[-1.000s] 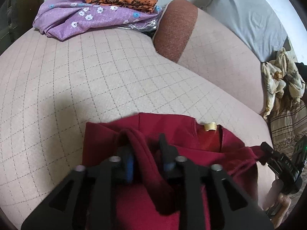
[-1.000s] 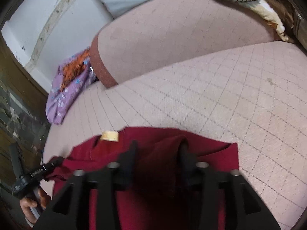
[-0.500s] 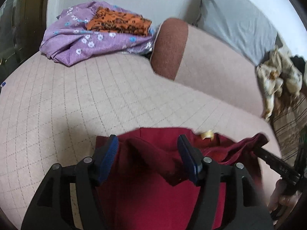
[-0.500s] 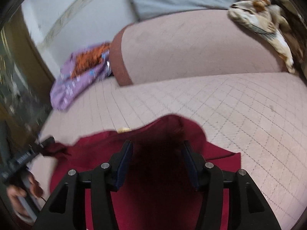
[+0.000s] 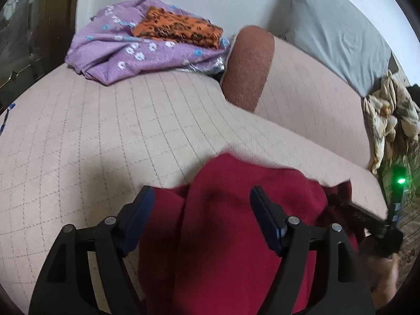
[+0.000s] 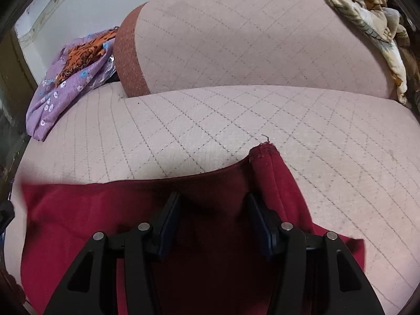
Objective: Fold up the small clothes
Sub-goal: 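Open both tools and release the folded hem onto the sweatshirt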
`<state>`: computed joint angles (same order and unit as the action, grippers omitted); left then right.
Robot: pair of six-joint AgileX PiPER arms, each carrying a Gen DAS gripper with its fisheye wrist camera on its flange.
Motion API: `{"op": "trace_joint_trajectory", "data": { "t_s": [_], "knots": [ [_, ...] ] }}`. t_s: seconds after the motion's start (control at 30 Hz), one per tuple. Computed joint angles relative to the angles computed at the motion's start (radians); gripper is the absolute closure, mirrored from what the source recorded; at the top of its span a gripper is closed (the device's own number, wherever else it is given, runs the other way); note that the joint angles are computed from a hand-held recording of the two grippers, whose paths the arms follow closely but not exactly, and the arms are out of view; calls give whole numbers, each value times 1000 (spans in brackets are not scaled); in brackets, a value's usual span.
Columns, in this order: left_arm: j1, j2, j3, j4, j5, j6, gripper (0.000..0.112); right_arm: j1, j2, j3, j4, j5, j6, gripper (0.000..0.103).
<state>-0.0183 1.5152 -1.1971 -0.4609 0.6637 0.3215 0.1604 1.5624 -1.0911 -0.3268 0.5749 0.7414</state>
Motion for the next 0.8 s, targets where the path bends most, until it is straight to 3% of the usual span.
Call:
{"op": "trace_joint_trajectory", "data": {
  "t_s": [0.17, 0.37, 0.43, 0.53, 0.8],
  "knots": [
    [-70, 95, -56, 238, 37, -199, 37, 9, -104, 50, -45, 38, 12, 49],
    [-118, 87, -2, 372, -35, -271, 36, -68, 12, 14, -24, 60, -3, 48],
    [-122, 81, 12, 387, -51, -276, 36, -68, 5, 29, -55, 33, 29, 47],
    [-117, 77, 15, 382, -54, -266, 36, -42, -10, 9, -78, 90, 58, 47],
    [-113, 54, 38, 389, -63, -264, 36, 73, -261, 138, -40, 208, 13, 42]
  ]
}}
